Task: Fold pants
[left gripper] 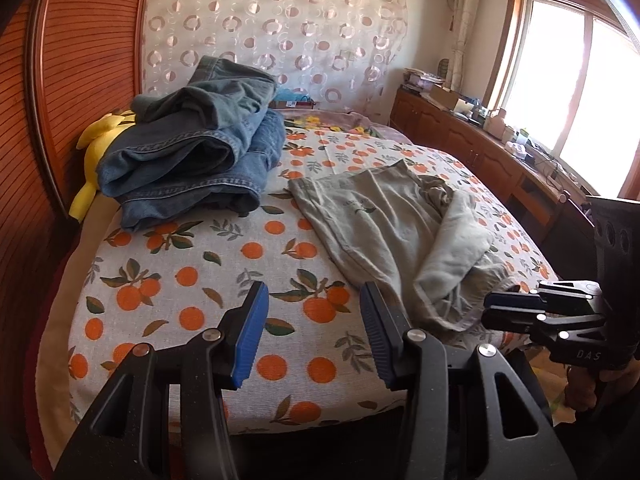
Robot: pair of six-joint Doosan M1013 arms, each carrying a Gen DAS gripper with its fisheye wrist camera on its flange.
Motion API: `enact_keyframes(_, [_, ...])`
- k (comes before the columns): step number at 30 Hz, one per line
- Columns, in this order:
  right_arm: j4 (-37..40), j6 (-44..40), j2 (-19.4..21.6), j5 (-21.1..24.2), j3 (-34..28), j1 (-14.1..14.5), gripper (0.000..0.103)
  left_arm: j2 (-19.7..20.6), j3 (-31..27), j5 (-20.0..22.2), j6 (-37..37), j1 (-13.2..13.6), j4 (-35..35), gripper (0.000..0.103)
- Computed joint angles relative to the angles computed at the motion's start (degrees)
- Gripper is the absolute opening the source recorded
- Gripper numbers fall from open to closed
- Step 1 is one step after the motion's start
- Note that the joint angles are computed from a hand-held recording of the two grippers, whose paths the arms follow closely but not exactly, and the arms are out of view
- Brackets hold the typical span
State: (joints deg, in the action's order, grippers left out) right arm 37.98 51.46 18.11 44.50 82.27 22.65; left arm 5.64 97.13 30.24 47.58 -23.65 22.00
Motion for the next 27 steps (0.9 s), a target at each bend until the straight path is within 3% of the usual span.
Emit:
enact_keyframes(5, [-1.87, 3.02, -1.88, -4.42, 2.44, -1.55, 0.025, 0.65, -0.71, -0.34, 3.49, -0.7, -2.93, 0.049])
enact_keyframes(13, [-11.61, 13.79, -0.89, -10.05, 1.7, -3.67, 0.027, 1.99, -2.42, -0.81, 9.83, -2.02, -6.83, 0.049])
enact_keyframes(20, [-17.49, 18.64, 1.97, -9.36, -1.73, -3.73, 0.028, 3.17, -3.53, 0.35, 11.79, -2.59, -7.93, 0.049])
enact_keyframes(27, [-16.0, 15.49, 4.43, -5.64, -5.21, -4.13, 0.033, 3.43, -3.57, 1.27, 12.41, -2.59, -8.87, 0.049])
